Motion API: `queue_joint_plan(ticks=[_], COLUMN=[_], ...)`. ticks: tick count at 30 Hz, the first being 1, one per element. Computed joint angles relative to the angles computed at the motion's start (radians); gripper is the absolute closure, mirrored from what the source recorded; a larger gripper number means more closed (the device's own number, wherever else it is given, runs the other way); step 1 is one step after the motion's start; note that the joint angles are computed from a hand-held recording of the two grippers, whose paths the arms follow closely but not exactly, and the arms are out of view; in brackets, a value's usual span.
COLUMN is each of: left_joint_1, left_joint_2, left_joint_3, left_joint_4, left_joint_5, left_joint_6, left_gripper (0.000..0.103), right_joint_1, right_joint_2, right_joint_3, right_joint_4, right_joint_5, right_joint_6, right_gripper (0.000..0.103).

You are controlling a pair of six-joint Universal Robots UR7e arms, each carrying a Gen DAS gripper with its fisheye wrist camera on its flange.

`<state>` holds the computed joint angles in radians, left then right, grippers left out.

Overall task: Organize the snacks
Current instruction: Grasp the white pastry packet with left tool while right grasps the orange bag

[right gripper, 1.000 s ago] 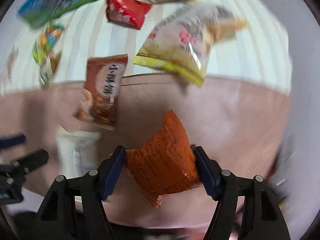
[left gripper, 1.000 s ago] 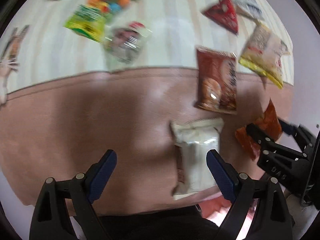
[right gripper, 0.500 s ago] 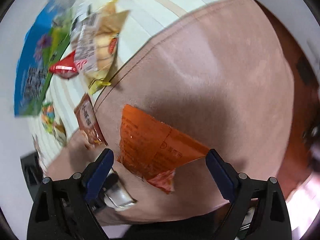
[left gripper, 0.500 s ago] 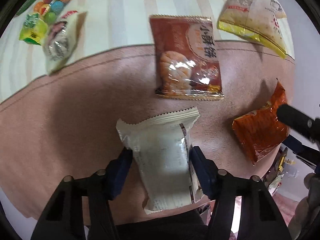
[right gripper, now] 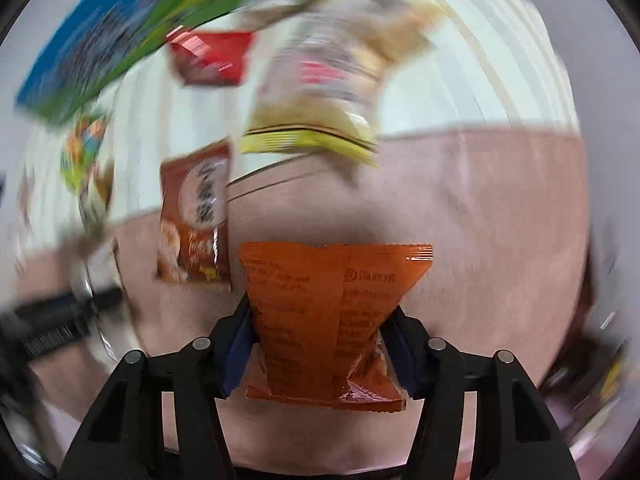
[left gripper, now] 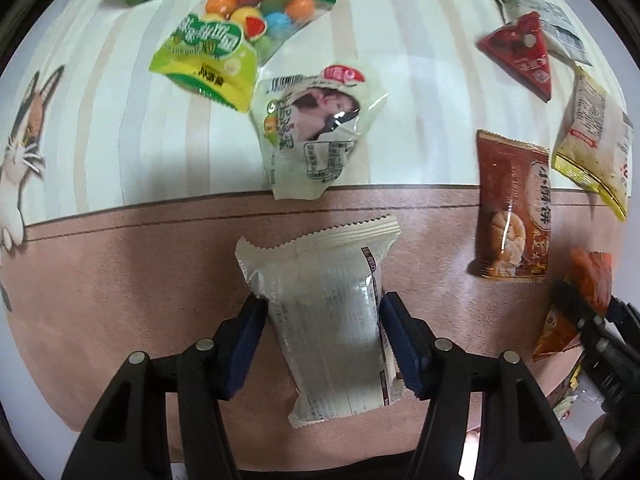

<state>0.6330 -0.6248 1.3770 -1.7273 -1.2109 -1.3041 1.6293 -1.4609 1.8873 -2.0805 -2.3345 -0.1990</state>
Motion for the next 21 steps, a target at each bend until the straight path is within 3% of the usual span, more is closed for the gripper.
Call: queue_joint_plan(ticks=[3, 5, 8, 12, 15, 21], left_joint_1=[0.007, 0.019, 0.027, 0.034, 0.014, -0.033], left_joint_2=[-0.006, -0.004, -0.020, -0.063, -0.074, -0.091], left_joint_3=[0.022, 0.027, 0.053, 0.099, 0.134, 0.167], left_joint_4=[-0.019, -0.033, -0.050, -0.058, -0.085, -0.095], left_joint_5=[-0.008, -0.004, -0.002, -0.036, -0.064, -0.033], left_joint_6=[0.002, 0.011, 0.018, 0.022, -0.003, -0.030], left_gripper=[0.044, 0.043, 0.043, 0.043, 0.044, 0.047], right_joint_1=[0.019, 0.015, -0.008, -0.051, -0.049, -0.056], right_joint_2=[0.018, 0.009, -0.012, -0.038, -0.046, -0.093], right_joint_3=[-0.004, -0.013, -0.030, -0.023, 0.003, -0.037], right_joint_4=[0.035, 0.056, 0.118, 0.133, 0.073, 0.111], right_joint_5=[-0.029, 0.012, 0.058, 0.095, 0.079, 0.117], right_joint_6=[0.006, 0.064, 0.151, 0.188, 0.175, 0.152], right_gripper=[0.035, 0.022, 0.022, 0.022, 0.038, 0.050])
